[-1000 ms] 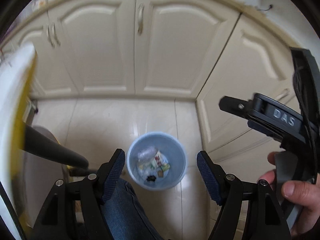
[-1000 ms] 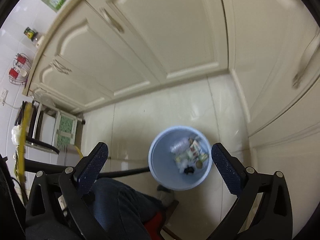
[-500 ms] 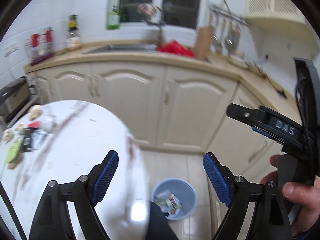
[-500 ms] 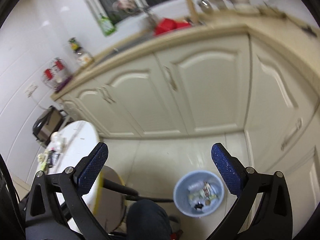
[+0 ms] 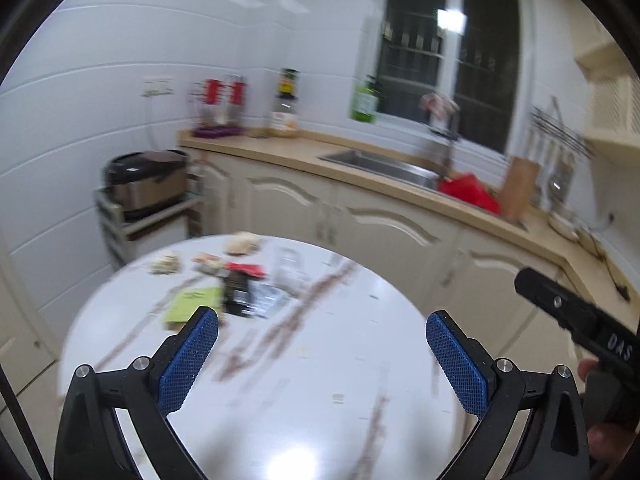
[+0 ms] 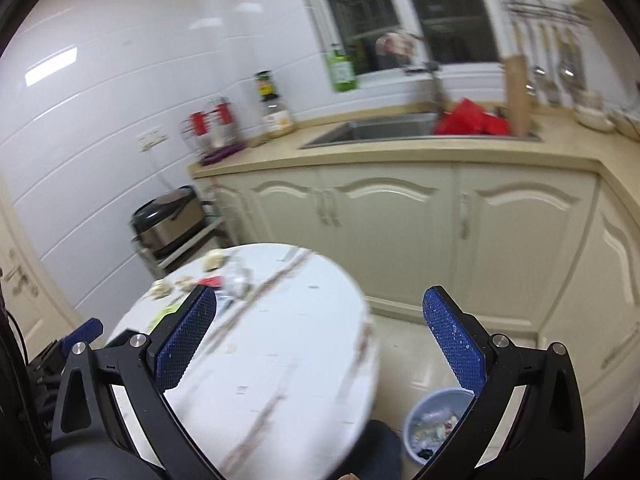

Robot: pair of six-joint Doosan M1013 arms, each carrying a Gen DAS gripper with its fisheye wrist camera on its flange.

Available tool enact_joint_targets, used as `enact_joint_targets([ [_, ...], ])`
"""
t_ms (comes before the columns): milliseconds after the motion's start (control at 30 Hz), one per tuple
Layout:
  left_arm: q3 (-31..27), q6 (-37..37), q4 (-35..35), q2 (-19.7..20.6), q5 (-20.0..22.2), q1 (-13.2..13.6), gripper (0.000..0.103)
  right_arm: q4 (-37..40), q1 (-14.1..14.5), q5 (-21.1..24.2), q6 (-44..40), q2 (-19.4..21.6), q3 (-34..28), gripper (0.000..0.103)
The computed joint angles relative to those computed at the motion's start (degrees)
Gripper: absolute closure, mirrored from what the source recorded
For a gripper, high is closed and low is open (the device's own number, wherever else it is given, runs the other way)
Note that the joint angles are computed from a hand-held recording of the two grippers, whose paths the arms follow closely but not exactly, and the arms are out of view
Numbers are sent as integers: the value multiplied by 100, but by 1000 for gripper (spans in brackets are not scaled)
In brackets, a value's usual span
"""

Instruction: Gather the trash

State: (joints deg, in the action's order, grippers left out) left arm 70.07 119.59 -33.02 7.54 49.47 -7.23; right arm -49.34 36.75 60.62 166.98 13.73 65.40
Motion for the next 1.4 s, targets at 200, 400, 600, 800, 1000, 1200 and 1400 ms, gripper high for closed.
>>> enact_joint_targets([
  [200, 156, -398, 165, -263, -310, 313, 1, 223, 149, -177, -803, 515, -760, 0],
  [400, 501, -703, 324, -570, -556, 543, 1, 456, 231, -260, -1414, 863, -1284, 0],
  [600, 554, -1084, 662, -575, -639, 468, 1, 686, 245, -159, -1841, 1120, -1699, 0],
  [800, 332, -1524, 1161, -336, -523, 291, 1, 913, 170, 5, -2116, 1296, -1957, 0],
  [1000, -324, -1774, 1528, 237, -139, 148, 1, 1395, -37, 138, -2485, 1517, -2219, 0],
  [1200, -1235, -1950, 1886, 1068, 601, -37, 1, 2065, -354, 299, -2879, 1825, -2524, 0],
  [1400, -2497, -2082, 2026, 2059, 1330, -160, 1, 2683, -674, 677, -3294, 2320, -3106, 0],
])
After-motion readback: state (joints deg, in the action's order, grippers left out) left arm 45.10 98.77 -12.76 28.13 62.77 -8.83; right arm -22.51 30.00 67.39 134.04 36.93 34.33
